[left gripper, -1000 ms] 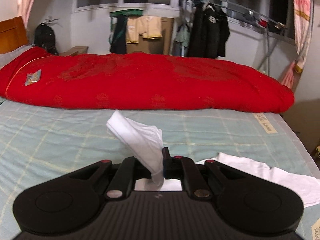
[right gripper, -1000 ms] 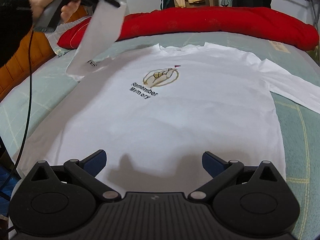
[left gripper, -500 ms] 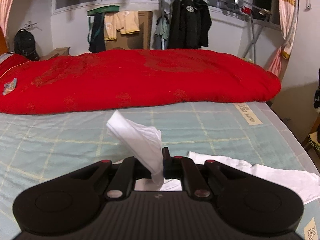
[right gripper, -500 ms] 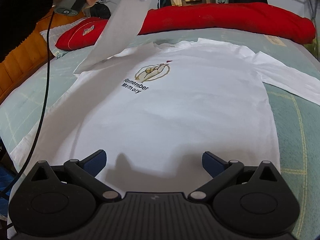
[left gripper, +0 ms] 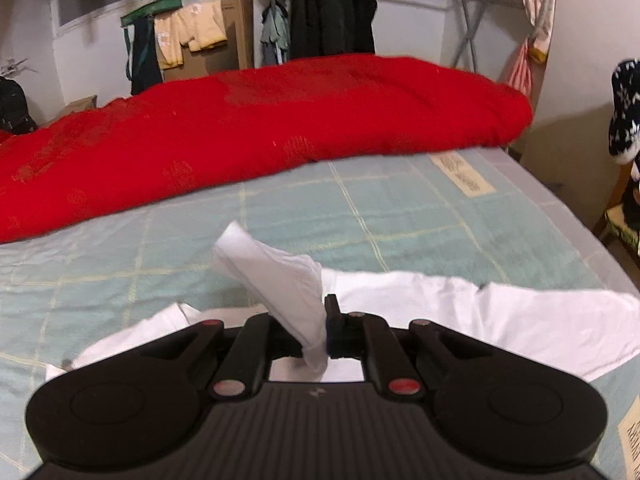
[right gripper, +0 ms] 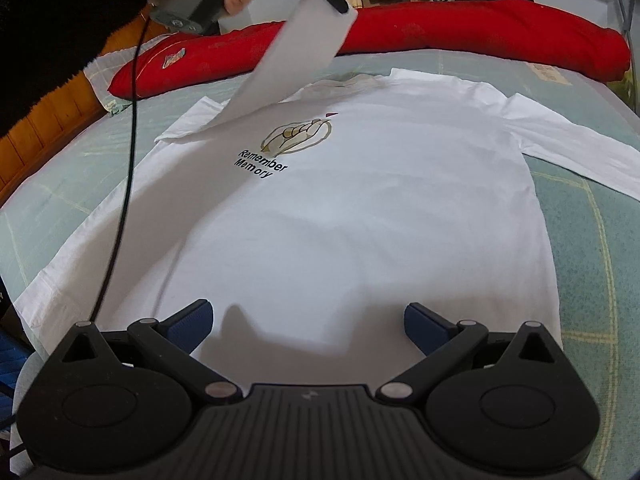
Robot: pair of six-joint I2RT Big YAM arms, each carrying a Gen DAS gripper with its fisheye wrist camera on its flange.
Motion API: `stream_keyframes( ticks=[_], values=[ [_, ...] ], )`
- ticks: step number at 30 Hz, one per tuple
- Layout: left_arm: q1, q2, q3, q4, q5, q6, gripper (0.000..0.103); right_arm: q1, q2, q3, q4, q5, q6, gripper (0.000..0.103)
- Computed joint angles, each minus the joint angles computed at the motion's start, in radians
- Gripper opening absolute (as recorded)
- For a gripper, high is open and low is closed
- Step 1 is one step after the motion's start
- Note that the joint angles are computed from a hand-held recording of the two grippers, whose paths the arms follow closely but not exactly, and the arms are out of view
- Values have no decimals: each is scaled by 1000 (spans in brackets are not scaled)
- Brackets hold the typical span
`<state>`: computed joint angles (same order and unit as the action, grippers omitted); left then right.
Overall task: Fold clothes
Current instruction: 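Carry the sleeve cuff with the left gripper across the shirt toward the collar, then open the left gripper to release the sleeve and withdraw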
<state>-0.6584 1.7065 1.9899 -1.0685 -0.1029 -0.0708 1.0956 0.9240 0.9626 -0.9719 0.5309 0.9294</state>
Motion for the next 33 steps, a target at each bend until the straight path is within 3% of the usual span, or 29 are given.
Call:
stream_keyframes(
  ticks=[7, 14, 18, 23, 33],
  values=[
    [-10, 7, -34, -13, -7, 37, 7, -7, 0, -2, 2, -4, -5, 103],
    [-10, 24, -9, -31, 18, 27, 11, -7, 14, 4, -10, -1, -13, 103],
    [-3, 27, -3, -44, 55, 17, 22, -5, 20, 4, -16, 3, -13, 103],
    [2, 7, -36, -3, 111, 17, 33, 1, 32, 11, -29, 12, -17, 103],
    [23, -33, -70, 7, 130, 60, 37, 6, 42, 15, -41, 19, -16, 103]
  ],
)
